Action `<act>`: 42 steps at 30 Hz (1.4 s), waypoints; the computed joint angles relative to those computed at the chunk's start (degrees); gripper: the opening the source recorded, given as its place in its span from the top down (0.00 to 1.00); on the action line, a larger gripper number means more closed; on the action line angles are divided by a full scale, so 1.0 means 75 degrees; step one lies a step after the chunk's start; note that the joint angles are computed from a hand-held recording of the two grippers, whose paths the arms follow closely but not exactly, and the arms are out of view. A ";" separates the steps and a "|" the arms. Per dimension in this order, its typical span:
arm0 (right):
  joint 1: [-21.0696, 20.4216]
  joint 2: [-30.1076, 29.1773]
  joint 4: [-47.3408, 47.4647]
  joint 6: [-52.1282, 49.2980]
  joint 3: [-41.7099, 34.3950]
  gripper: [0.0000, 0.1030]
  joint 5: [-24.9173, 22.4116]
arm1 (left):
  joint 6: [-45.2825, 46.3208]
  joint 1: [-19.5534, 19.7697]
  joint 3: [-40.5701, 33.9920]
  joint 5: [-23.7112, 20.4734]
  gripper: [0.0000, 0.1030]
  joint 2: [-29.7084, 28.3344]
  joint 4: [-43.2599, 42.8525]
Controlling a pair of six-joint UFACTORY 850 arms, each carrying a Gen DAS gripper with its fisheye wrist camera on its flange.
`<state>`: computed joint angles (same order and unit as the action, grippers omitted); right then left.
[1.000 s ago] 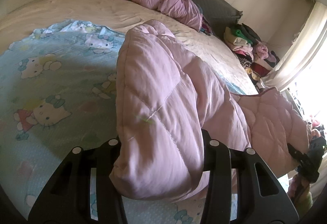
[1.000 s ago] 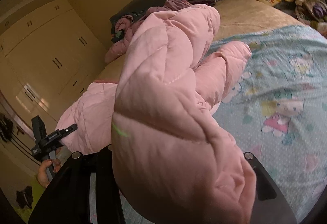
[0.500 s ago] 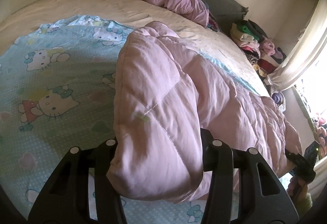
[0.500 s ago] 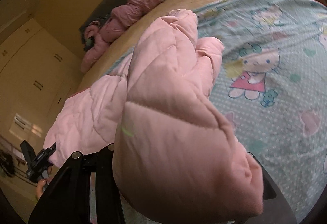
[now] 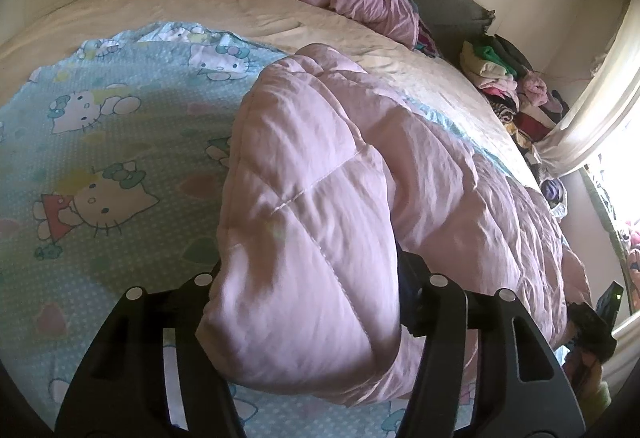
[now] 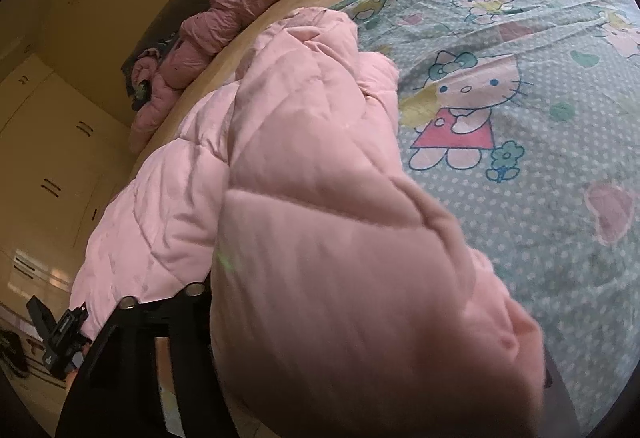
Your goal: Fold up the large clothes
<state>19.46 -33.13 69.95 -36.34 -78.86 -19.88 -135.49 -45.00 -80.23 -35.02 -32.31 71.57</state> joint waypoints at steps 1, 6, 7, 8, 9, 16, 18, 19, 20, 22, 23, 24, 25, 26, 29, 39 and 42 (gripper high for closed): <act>0.0011 0.0034 0.0015 -0.0029 0.0054 0.30 0.0043 | -0.0015 -0.0001 0.0010 0.0000 0.50 0.0003 -0.0006; 0.0082 0.0183 -0.1304 0.1310 0.0124 0.09 0.0395 | -0.0100 -0.0001 0.0070 0.0042 0.47 0.0038 0.0007; 0.0075 0.0203 -0.1287 0.1303 0.0146 0.08 0.0389 | -0.0132 0.0000 0.0098 0.0058 0.46 0.0050 0.0033; 0.0067 0.0231 -0.1345 0.1366 0.0173 0.08 0.0377 | -0.0145 0.0002 0.0110 0.0068 0.46 0.0057 0.0037; 0.0054 0.0257 -0.1452 0.1465 0.0194 0.08 0.0344 | -0.0186 0.0003 0.0133 0.0085 0.45 0.0071 0.0055; 0.0075 0.0605 -0.2622 0.2377 0.0402 0.08 0.0413 | -0.0004 0.0004 0.0150 0.0034 0.33 0.0092 -0.0167; 0.0129 0.0730 -0.3377 0.3046 0.0480 0.08 0.0537 | 0.0196 0.0002 0.0124 0.0000 0.26 0.0092 -0.0378; 0.0149 0.0788 -0.3664 0.3305 0.0526 0.08 0.0627 | 0.0272 -0.0005 0.0102 -0.0046 0.21 0.0091 -0.0473; 0.0168 0.0860 -0.3925 0.3548 0.0584 0.08 0.0745 | 0.0357 -0.0018 0.0085 -0.0124 0.13 0.0092 -0.0569; 0.0222 0.1037 -0.4593 0.4177 0.0738 0.08 0.1016 | 0.0463 -0.0076 0.0055 -0.0422 0.09 0.0105 -0.0675; 0.0249 0.1119 -0.5022 0.4554 0.0804 0.08 0.1133 | 0.0443 -0.0107 0.0054 -0.0568 0.09 0.0124 -0.0675; 0.0287 0.1231 -0.5389 0.4794 0.0880 0.07 0.1254 | 0.0428 -0.0112 0.0063 -0.0633 0.09 0.0148 -0.0677; 0.0313 0.1276 -0.5687 0.4987 0.0896 0.07 0.1275 | 0.0364 -0.0126 0.0092 -0.0703 0.09 0.0187 -0.0666; 0.0334 0.1311 -0.5982 0.5172 0.0902 0.06 0.1289 | 0.0326 -0.0142 0.0108 -0.0760 0.09 0.0217 -0.0658; 0.0424 0.1531 -0.7050 0.5975 0.1020 0.04 0.1498 | 0.0129 -0.0300 0.0143 -0.1275 0.09 0.0333 -0.0523; 0.0766 0.2451 -0.8649 0.6649 0.1581 0.04 0.2081 | 0.0412 -0.0887 0.0099 -0.2516 0.09 0.0721 -0.0420; 0.0963 0.2742 -1.0184 0.7900 0.1729 0.04 0.2248 | 0.0458 -0.1161 0.0043 -0.2883 0.09 0.0785 -0.0282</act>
